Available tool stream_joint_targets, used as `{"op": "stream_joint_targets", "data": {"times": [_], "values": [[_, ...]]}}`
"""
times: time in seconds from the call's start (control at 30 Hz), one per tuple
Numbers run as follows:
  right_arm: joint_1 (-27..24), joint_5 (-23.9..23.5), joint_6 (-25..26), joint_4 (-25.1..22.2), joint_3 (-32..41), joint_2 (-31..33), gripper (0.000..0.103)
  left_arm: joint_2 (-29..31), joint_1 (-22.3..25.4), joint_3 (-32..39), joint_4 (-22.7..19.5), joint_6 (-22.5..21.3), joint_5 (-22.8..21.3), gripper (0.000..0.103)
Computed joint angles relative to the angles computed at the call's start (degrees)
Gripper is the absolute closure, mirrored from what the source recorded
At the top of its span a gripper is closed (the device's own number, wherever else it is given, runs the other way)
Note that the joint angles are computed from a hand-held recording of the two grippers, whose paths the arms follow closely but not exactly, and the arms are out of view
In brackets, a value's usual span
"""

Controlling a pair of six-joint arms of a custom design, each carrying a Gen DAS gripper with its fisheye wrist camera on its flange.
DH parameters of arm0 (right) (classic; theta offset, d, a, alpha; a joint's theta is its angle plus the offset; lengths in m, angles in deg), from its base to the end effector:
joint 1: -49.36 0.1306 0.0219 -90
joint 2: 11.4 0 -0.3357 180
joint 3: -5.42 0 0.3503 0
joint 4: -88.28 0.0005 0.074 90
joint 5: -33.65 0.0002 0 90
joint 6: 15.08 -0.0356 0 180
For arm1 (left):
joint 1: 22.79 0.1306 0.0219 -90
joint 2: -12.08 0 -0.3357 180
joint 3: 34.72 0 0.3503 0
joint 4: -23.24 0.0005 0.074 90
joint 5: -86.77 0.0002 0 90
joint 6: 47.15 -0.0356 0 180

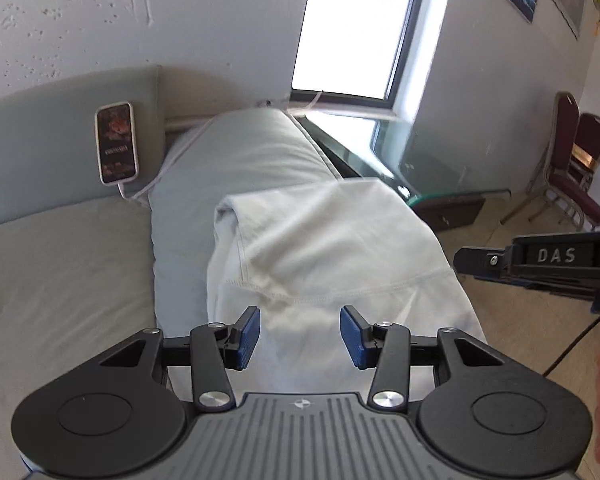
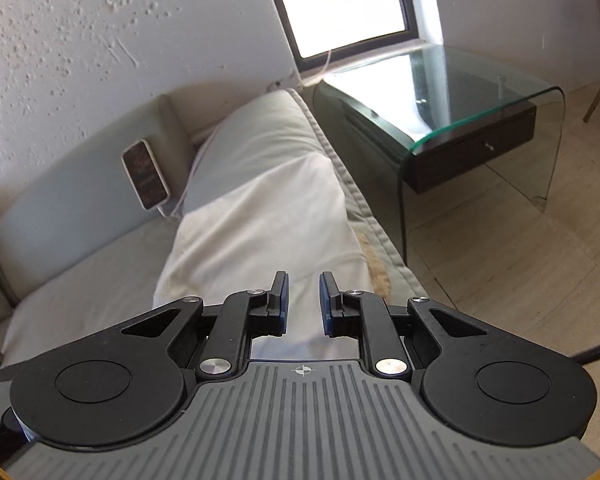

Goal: Fold clothes
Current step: 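Lower the shirt onto the pile and open both grippers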

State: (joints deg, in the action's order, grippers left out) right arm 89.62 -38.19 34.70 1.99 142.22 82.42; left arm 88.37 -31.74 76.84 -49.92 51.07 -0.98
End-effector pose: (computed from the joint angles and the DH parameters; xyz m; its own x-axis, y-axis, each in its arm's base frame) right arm 0.2966 0.2360 0.6303 -0.6845 0.2244 -0.6937 0.0013 0.9518 0.3066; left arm 0.3106 -0.0508 0.5916 -0.6270 -0.0459 -0.7776 0.0974 0.9858 -0.1367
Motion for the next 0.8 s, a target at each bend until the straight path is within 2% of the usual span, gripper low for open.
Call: {"op": "stream_joint_targets", "data": {"times": [0.07, 0.13, 0.17, 0.27, 0.33, 0.4, 0.43, 0.53, 0.6, 0.67, 0.73, 0.77, 0.8], "values": [[-1.8, -1.4, 2.0, 0.7, 4.7, 4.8, 0.085, 2.1, 0.2, 0.7, 3.2, -0.4, -3.3, 0.060], [-3.5, -5.3, 4.3, 2.8, 8.5, 9.2, 0.088, 5.2, 1.0, 1.7, 5.4, -0.7, -4.3, 0.060], [-4.2, -7.4, 5.5, 4.1, 9.9, 11.2, 0.088, 7.3, 1.9, 3.1, 5.3, -0.7, -3.3, 0.061], [-4.4, -6.7, 8.0, 2.9, 15.8, 17.2, 0.088, 13.4, 4.1, 6.2, 3.6, -0.7, 0.7, 0.070], [-4.4, -3.9, 8.9, 0.4, 17.7, 19.3, 0.089, 16.0, 5.3, 7.3, 1.5, -0.5, 2.7, 0.065], [-4.8, -2.5, 9.0, -1.4, 17.7, 20.0, 0.098, 17.1, 6.3, 8.2, 0.2, 0.7, 4.3, 0.061], [-5.1, -2.4, 8.8, -2.0, 16.7, 19.6, 0.102, 16.8, 6.3, 8.5, -0.1, 0.6, 4.1, 0.061], [-5.3, -1.2, 7.1, -2.2, 13.9, 16.8, 0.103, 15.4, 5.7, 9.0, -0.6, -0.7, 2.0, 0.061], [-4.5, 0.6, 5.8, -3.0, 13.2, 14.6, 0.099, 12.9, 4.3, 8.5, -1.6, -1.8, -0.2, 0.063], [-3.4, 0.3, 5.3, -4.0, 12.2, 12.1, 0.095, 10.9, 3.0, 8.5, -3.7, -1.9, -0.8, 0.057], [-2.5, -2.3, 4.8, -6.2, 11.3, 10.0, 0.091, 9.3, 1.5, 8.3, -6.0, -2.0, -1.5, 0.047], [-1.9, -3.2, 4.1, -7.5, 10.7, 9.0, 0.079, 8.5, 0.7, 8.3, -7.1, -2.0, -2.0, 0.047], [-1.1, -2.9, 3.4, -8.2, 9.4, 8.0, 0.071, 8.0, -0.2, 8.1, -8.4, -1.5, -2.3, 0.047]]}}
